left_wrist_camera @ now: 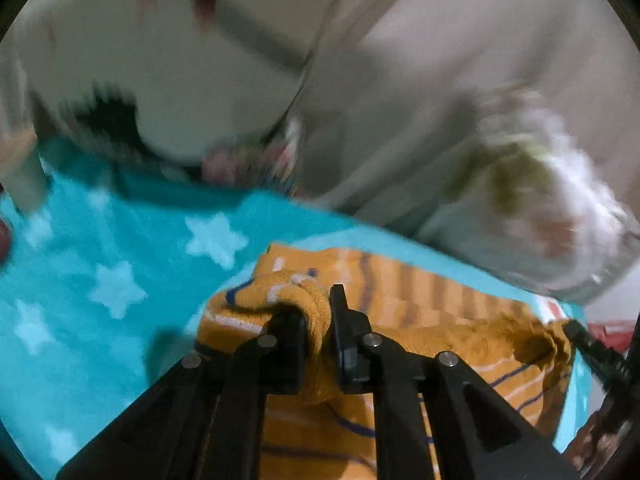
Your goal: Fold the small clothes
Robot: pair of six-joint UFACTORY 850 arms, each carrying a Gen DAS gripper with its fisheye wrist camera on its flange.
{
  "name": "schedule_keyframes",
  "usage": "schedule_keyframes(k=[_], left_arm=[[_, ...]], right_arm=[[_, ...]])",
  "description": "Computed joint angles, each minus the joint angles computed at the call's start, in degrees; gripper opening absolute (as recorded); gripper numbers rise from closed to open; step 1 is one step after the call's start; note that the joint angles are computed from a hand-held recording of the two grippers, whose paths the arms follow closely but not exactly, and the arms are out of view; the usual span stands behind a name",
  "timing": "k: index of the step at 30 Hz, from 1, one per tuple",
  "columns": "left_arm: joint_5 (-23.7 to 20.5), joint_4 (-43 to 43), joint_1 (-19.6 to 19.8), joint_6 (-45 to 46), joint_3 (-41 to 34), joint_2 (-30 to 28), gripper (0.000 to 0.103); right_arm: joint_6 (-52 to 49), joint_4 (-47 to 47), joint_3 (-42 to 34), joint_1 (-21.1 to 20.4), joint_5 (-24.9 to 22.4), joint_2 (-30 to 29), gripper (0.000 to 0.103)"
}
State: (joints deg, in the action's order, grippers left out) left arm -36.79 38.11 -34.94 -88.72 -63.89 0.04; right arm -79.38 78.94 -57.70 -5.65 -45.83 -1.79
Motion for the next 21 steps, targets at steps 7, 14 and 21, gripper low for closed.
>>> schedule_keyframes(k=[7, 14, 21], left_arm=[[14.92, 14.79, 2.07, -17.90, 8.76, 4.92, 0.044], [0.86, 45.62, -6.82, -38.90, 11.47, 9.20, 0.086], [2.33, 42.03, -7.63, -29.88, 9.52, 5.98, 0.092]], right_arm=[[-0.36, 8.84, -2.53, -3.28, -7.55, -9.62, 0.015], [-16.89, 17.85, 4.86, -2.86, -4.74, 0.73, 0.032], [-37.40, 32.56, 11.26, 1.93, 4.52, 7.62, 0.071]])
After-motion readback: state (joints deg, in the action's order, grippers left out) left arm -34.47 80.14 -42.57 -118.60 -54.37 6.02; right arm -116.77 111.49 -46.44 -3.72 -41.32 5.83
